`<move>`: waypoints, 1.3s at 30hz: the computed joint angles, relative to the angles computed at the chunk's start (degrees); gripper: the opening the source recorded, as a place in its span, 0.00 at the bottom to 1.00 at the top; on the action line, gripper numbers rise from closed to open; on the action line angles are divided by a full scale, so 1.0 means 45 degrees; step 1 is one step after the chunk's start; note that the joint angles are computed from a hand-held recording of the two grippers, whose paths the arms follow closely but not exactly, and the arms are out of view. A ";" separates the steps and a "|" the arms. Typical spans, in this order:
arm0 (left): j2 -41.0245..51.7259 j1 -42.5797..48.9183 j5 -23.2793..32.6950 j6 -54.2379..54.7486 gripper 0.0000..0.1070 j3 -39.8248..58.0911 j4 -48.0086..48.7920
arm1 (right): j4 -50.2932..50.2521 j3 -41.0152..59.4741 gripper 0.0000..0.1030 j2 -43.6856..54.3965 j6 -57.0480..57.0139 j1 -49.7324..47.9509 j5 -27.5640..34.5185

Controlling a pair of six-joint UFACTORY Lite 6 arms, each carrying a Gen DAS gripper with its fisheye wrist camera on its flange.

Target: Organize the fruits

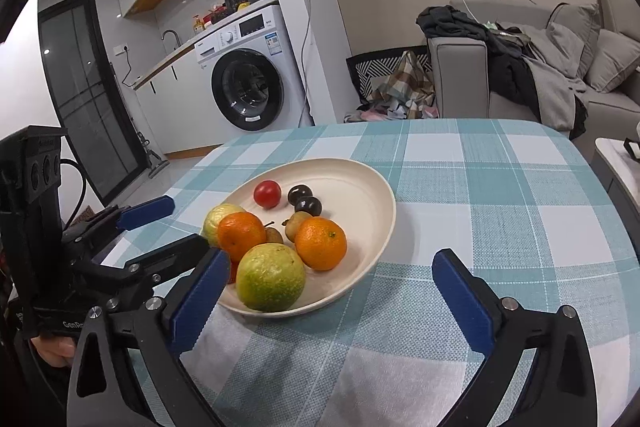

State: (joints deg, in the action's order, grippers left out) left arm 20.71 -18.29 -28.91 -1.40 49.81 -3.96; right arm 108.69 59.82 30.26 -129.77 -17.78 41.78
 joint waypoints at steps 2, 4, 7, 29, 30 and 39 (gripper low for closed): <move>-0.0378 0.0146 -0.0099 -0.0348 0.96 -0.0533 0.0338 | 0.0303 -0.0476 1.00 -0.0330 -0.0524 -0.0048 0.0161; -0.0709 0.0241 -0.0178 -0.0628 0.96 -0.0943 0.0559 | 0.0389 -0.0873 1.00 -0.0606 -0.0837 -0.0123 0.0329; -0.1209 0.0314 -0.0397 -0.0805 0.96 -0.1596 0.0673 | 0.0671 -0.1512 1.00 -0.1056 -0.1392 -0.0213 0.0609; -0.3451 0.0239 -0.1857 -0.0652 0.96 -0.4296 0.0042 | 0.2028 -0.3877 1.00 -0.2554 -0.4069 -0.0271 0.1765; -0.3345 0.0187 -0.1863 -0.0536 0.96 -0.4213 -0.0061 | 0.2118 -0.3970 1.00 -0.2606 -0.4211 -0.0273 0.1825; -0.3312 -0.0060 -0.1648 -0.0096 0.96 -0.4048 -0.0502 | 0.2142 -0.4110 1.00 -0.2701 -0.4363 -0.0326 0.1996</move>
State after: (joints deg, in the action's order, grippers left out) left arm 5.81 -18.57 -36.33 -1.83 31.60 -6.22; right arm 118.33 41.33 18.10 -149.40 -19.25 50.76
